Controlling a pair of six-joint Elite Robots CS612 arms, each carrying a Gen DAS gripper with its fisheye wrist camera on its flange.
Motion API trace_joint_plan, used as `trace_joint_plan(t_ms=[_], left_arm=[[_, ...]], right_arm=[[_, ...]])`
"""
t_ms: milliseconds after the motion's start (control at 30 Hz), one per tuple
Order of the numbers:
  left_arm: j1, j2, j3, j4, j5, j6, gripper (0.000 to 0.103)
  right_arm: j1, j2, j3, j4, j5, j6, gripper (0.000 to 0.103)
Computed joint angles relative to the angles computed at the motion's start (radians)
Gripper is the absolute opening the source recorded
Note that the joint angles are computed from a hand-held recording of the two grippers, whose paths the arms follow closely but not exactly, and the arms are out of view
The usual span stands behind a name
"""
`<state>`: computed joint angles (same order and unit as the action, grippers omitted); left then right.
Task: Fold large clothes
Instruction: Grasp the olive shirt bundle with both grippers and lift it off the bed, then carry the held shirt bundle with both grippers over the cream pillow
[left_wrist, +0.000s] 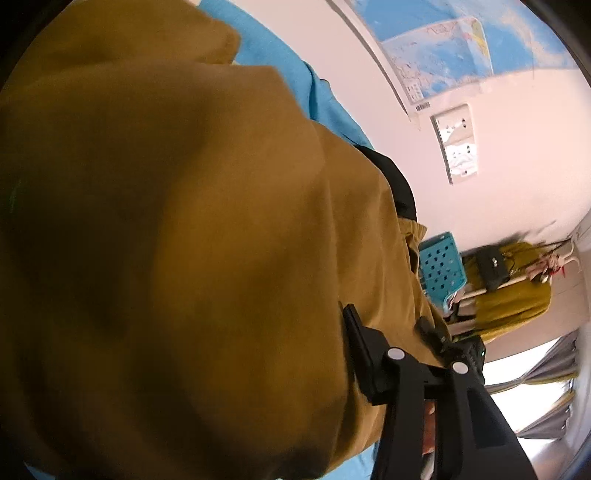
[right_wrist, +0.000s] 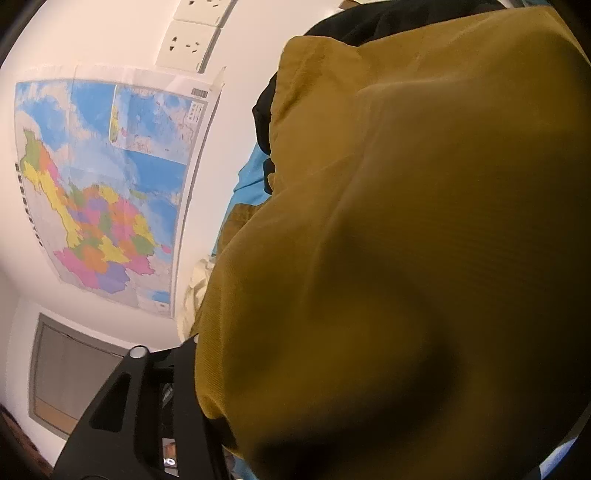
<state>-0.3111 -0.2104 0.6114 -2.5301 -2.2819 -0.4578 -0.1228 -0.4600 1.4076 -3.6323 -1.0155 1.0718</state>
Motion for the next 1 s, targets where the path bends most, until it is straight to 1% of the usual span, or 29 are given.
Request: trace_joint_plan(t_ms=[33, 67, 100, 167, 267, 367, 400, 533, 633, 733, 800, 833, 933, 1000], left_arm=[[-0.001, 0.0, -0.002, 0.005, 0.002, 0.006, 0.047], [-0.002, -0.002, -0.001, 0.01, 0.008, 0.014, 0.042], [-0.002, -0.005, 0.003, 0.001, 0.009, 0.031, 0.036], [-0.004, -0.016, 0.017, -0.011, 0.016, 0.051, 0.03], [-0.002, -0.032, 0.028, -0.024, 0.013, 0.068, 0.026], [0.0, -0.051, 0.03, -0.063, 0.009, 0.096, 0.025], [0.001, -0.054, 0.026, -0.064, 0.007, 0.106, 0.025], [0.003, -0.067, -0.025, -0.042, 0.01, 0.172, 0.025], [0.006, -0.072, -0.063, -0.045, 0.014, 0.198, 0.024], [0.016, -0.071, -0.117, -0.066, 0.022, 0.214, 0.024], [0.023, -0.069, -0.148, -0.097, 0.049, 0.226, 0.024], [0.024, -0.067, -0.162, -0.107, 0.059, 0.222, 0.024], [0.043, -0.038, -0.254, -0.115, 0.1, 0.218, 0.024], [0.06, -0.004, -0.344, -0.103, 0.137, 0.223, 0.024]], right_arm=[[0.0, -0.002, 0.003, 0.003, -0.004, -0.015, 0.031], [0.0, -0.004, 0.007, 0.0, -0.005, -0.024, 0.027], [0.0, -0.005, 0.009, -0.007, -0.004, -0.032, 0.025], [-0.001, -0.012, 0.014, -0.015, -0.003, -0.05, 0.019], [-0.002, -0.031, 0.021, -0.057, 0.012, -0.086, 0.017], [-0.001, -0.054, 0.025, -0.078, 0.018, -0.137, 0.017], [-0.001, -0.066, 0.026, -0.08, 0.019, -0.159, 0.017], [-0.002, -0.102, 0.019, -0.101, 0.027, -0.226, 0.016], [-0.001, -0.117, -0.012, -0.121, 0.031, -0.256, 0.016], [0.004, -0.121, -0.06, -0.136, 0.04, -0.277, 0.016], [0.011, -0.112, -0.115, -0.138, 0.049, -0.289, 0.016], [0.017, -0.101, -0.155, -0.127, 0.051, -0.298, 0.016], [0.033, -0.057, -0.286, -0.101, 0.076, -0.302, 0.016], [0.048, -0.009, -0.404, -0.067, 0.092, -0.293, 0.016]])
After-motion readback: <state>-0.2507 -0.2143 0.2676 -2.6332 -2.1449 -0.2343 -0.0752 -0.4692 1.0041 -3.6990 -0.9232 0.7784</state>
